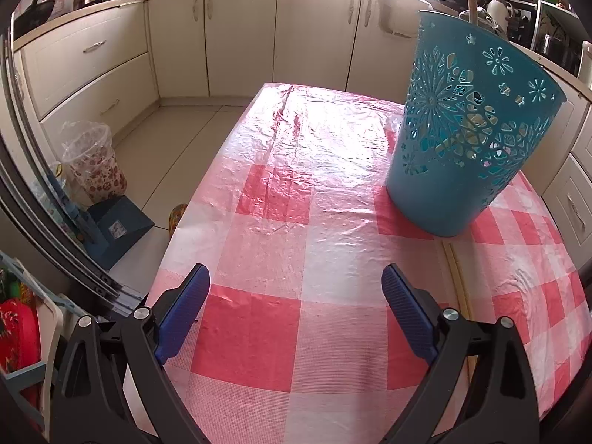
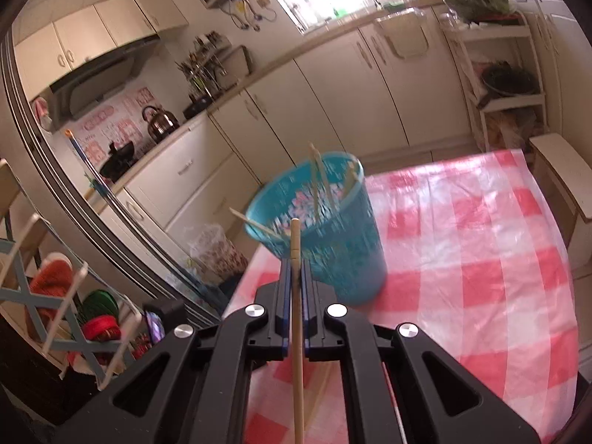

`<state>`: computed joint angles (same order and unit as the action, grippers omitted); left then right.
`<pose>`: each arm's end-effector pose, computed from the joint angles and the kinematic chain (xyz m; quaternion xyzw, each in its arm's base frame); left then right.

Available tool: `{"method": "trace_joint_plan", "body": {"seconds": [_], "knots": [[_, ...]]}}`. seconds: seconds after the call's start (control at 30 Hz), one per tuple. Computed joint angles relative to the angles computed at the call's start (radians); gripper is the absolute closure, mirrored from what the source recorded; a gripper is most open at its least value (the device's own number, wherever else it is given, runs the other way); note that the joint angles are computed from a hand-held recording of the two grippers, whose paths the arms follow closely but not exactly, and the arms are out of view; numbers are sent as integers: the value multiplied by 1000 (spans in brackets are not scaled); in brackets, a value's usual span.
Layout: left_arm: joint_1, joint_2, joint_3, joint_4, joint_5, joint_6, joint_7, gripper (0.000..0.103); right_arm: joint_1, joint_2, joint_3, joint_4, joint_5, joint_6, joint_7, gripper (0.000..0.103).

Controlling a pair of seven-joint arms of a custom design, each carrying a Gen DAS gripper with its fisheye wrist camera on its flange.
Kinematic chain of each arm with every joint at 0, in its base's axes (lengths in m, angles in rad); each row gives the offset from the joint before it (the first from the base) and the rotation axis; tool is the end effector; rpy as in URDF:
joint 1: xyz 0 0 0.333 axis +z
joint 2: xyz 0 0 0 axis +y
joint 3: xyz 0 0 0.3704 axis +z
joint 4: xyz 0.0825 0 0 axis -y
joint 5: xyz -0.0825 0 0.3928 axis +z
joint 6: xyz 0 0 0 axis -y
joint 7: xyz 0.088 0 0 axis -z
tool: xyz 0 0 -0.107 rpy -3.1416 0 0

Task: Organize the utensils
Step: 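Lift the chopstick with the right tool and open it over the bin, then lower the open right tool toward the chopsticks beside the bin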

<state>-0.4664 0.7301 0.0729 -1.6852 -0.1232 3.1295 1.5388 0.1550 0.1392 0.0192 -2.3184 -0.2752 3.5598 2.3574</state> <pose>0.7080 -0.2957 0.2930 -0.5649 0.7468 -0.2963 0.1877 0.5624 0.1327 0.4634 -0.5091 0.6865 -0.1721 0.4898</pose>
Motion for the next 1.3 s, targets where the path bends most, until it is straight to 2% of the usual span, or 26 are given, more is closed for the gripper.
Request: {"method": "trace_joint_plan", "body": {"seconds": [0.1, 0.17, 0.2, 0.23, 0.37, 0.47, 0.57, 0.63, 0.67, 0.73, 0.8, 0.87, 0.9, 1.03, 1.13, 1.23, 1.3], "knots": [[-1, 2, 2, 4, 1, -7, -3, 13, 109, 43, -69, 96, 226, 26, -187, 97], [2, 3, 0, 6, 3, -10, -4, 13, 214, 96, -142, 186, 431, 36, -353, 97], [4, 4, -3, 7, 5, -12, -3, 13, 242, 123, -167, 229, 495, 43, -400, 97], [6, 6, -4, 12, 5, -16, -4, 13, 305, 158, -217, 280, 616, 51, -485, 97], [20, 9, -21, 20, 9, -27, -2, 13, 479, 300, -373, 460, 983, 100, -744, 97], [38, 11, -41, 25, 11, -38, 6, 13, 549, 393, -457, 566, 1198, 79, -911, 97], [58, 13, -64, 29, 9, -46, 12, 13, 594, 449, -523, 637, 1380, -20, -1060, 97], [72, 14, -79, 33, 7, -52, 17, 13, 595, 444, -525, 628, 1397, -57, -1085, 97], [77, 17, -84, 36, 5, -56, 18, 13, 611, 449, -546, 625, 1403, -77, -1092, 97], [82, 18, -90, 39, 3, -61, 19, 13, 596, 426, -523, 596, 1340, -79, -1065, 96], [84, 17, -91, 37, 3, -62, 19, 13, 607, 419, -538, 586, 1307, -111, -1057, 93], [81, 16, -89, 37, 4, -63, 18, 13, 614, 405, -543, 566, 1267, -115, -1049, 81], [81, 16, -88, 37, 4, -63, 17, 13, 616, 404, -545, 563, 1251, -112, -1039, 81], [79, 11, -86, 32, 4, -63, 12, 13, 542, 293, -423, 443, 1088, -11, -959, 81], [83, 10, -90, 30, 3, -63, 11, 13, 522, 194, -344, 306, 1041, 89, -969, 77], [84, 9, -91, 29, 4, -62, 11, 13, 554, 133, -305, 188, 1121, 99, -1053, 76], [85, 8, -92, 28, 5, -62, 13, 13, 599, 131, -308, 153, 1264, 18, -1177, 76]]}}
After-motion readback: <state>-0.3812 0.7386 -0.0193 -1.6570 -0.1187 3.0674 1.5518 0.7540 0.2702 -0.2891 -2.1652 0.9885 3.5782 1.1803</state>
